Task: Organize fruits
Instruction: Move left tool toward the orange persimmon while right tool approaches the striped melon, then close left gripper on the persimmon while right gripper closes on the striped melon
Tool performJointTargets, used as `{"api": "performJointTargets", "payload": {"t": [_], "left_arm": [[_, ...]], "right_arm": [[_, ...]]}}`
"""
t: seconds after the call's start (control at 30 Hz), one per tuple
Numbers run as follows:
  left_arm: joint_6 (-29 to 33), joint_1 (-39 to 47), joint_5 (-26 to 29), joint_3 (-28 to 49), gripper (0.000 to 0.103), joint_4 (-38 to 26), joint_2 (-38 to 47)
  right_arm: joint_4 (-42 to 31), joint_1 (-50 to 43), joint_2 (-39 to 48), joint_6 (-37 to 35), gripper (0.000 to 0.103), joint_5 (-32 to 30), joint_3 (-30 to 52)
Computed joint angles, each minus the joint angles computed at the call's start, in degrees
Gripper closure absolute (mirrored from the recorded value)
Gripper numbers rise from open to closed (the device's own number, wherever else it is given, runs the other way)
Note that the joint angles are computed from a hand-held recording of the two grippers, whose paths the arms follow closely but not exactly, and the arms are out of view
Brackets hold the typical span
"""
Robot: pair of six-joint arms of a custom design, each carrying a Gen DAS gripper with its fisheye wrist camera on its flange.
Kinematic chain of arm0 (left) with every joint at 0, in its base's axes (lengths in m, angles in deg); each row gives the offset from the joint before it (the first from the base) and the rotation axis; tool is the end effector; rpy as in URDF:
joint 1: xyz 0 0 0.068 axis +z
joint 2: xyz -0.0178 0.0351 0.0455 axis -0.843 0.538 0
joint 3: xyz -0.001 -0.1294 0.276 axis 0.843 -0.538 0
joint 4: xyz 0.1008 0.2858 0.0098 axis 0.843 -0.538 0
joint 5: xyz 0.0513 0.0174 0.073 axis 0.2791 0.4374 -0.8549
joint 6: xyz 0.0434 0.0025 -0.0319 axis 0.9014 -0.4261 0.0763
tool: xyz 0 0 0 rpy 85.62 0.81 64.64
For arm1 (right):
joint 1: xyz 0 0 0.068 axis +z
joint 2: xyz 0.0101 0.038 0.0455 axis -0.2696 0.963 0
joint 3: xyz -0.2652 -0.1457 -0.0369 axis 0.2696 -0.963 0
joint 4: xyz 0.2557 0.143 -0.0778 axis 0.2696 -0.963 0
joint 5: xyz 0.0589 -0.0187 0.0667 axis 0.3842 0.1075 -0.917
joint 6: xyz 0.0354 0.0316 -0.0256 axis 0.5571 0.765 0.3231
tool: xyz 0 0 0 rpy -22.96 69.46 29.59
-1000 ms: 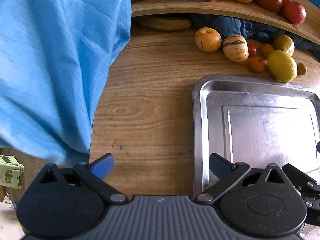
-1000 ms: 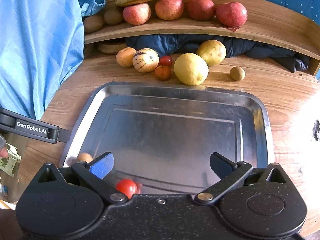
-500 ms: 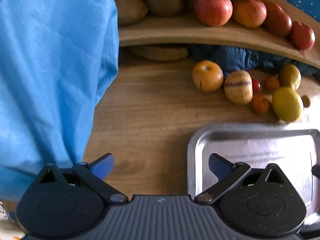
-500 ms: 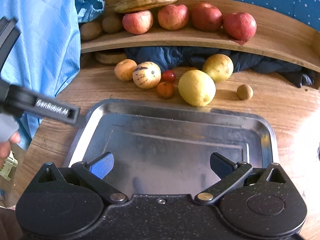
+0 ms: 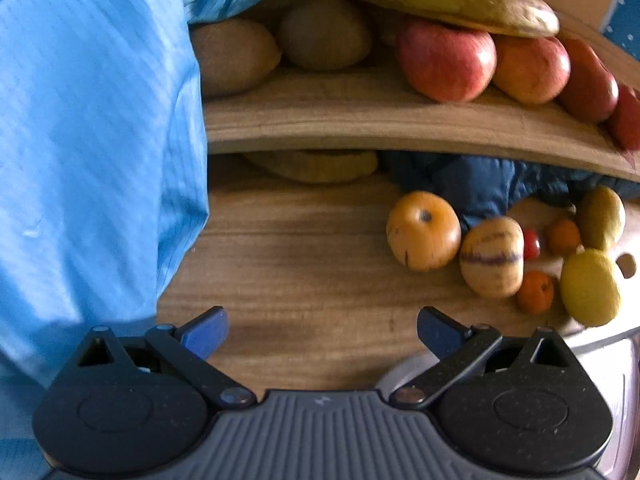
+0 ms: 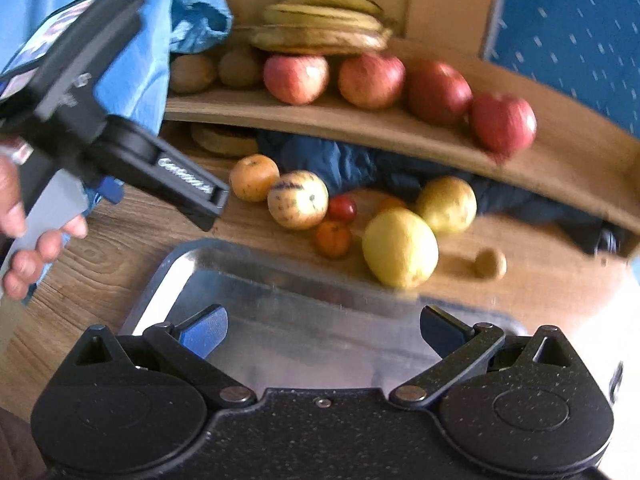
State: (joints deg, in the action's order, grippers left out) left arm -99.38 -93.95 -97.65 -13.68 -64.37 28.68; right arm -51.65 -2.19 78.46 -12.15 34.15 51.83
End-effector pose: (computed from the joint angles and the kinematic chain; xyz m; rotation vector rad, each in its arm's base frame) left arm 0.2536 -0.1753 0.1118 -0.1627 2.7641 0.0840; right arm 0.2019 0.0493 0.1081 -0.4425 2.4894 0.0897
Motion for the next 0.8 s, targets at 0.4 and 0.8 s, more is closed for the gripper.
{"api": "performJointTargets", "payload": {"t": [0.4, 0.8], "left_arm": [[3.3, 4.0, 4.4, 4.9, 0.001, 3.1, 5.6], [7.2, 7.5, 10.7, 6.1, 0.001, 9.7, 10.9]], "right_arm": [[8.8, 4.3, 12.5, -0.6, 0.001, 4.8, 6.1], [10.4, 5.3, 21.2, -2.2, 0.006, 7.0, 11.7]]}}
